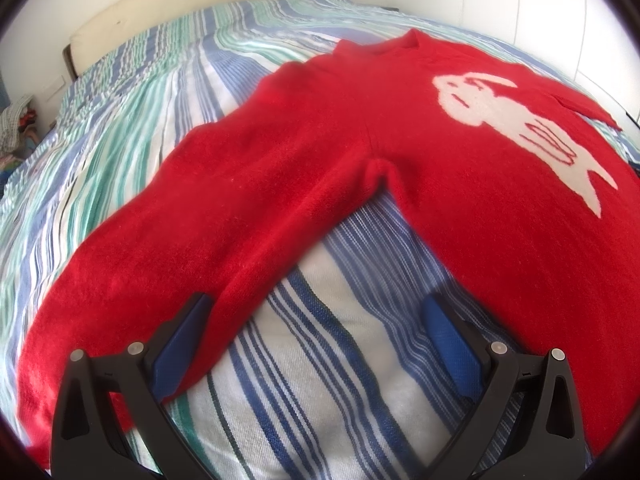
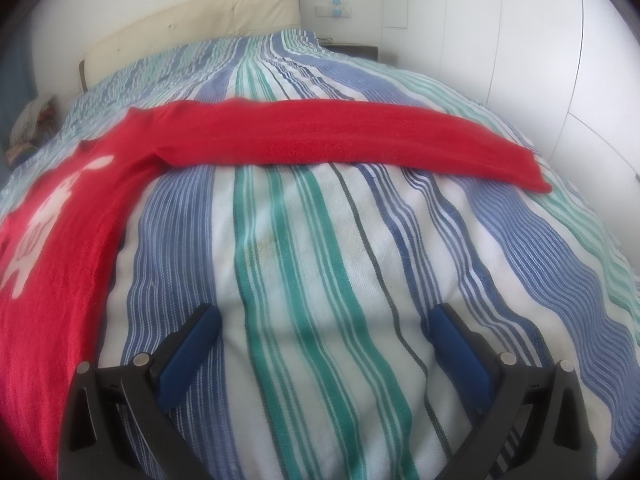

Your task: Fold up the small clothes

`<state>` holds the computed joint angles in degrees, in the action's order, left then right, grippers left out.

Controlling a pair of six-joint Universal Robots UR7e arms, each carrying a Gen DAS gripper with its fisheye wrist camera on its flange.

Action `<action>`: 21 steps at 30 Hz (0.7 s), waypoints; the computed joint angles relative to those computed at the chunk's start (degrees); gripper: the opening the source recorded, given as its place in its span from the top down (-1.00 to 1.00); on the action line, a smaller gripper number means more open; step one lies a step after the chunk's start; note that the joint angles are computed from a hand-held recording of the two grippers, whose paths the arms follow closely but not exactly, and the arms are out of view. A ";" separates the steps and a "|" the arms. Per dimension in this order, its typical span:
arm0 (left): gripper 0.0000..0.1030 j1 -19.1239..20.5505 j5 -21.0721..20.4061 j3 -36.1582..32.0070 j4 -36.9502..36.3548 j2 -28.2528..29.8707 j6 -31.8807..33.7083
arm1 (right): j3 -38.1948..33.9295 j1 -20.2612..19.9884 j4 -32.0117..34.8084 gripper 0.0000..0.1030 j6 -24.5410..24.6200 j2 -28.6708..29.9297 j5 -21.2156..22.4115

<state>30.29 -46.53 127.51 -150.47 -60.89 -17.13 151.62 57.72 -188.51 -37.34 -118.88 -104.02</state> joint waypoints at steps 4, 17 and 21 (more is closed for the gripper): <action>-0.99 -0.99 0.94 -3.09 10.08 -0.73 -7.92 | -0.11 0.63 -0.61 -1.00 -0.10 0.77 -1.19; -0.99 -12.95 36.95 2.52 -11.47 4.50 -7.95 | -1.55 3.79 -3.09 -1.00 1.19 5.36 -5.71; -0.99 -12.56 37.15 1.53 -12.58 4.36 -7.49 | -1.92 4.22 -3.66 -1.00 1.52 6.45 -6.23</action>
<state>17.73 -9.38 129.05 -163.05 -56.53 -24.62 149.70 61.94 -192.16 -35.82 -112.43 -110.25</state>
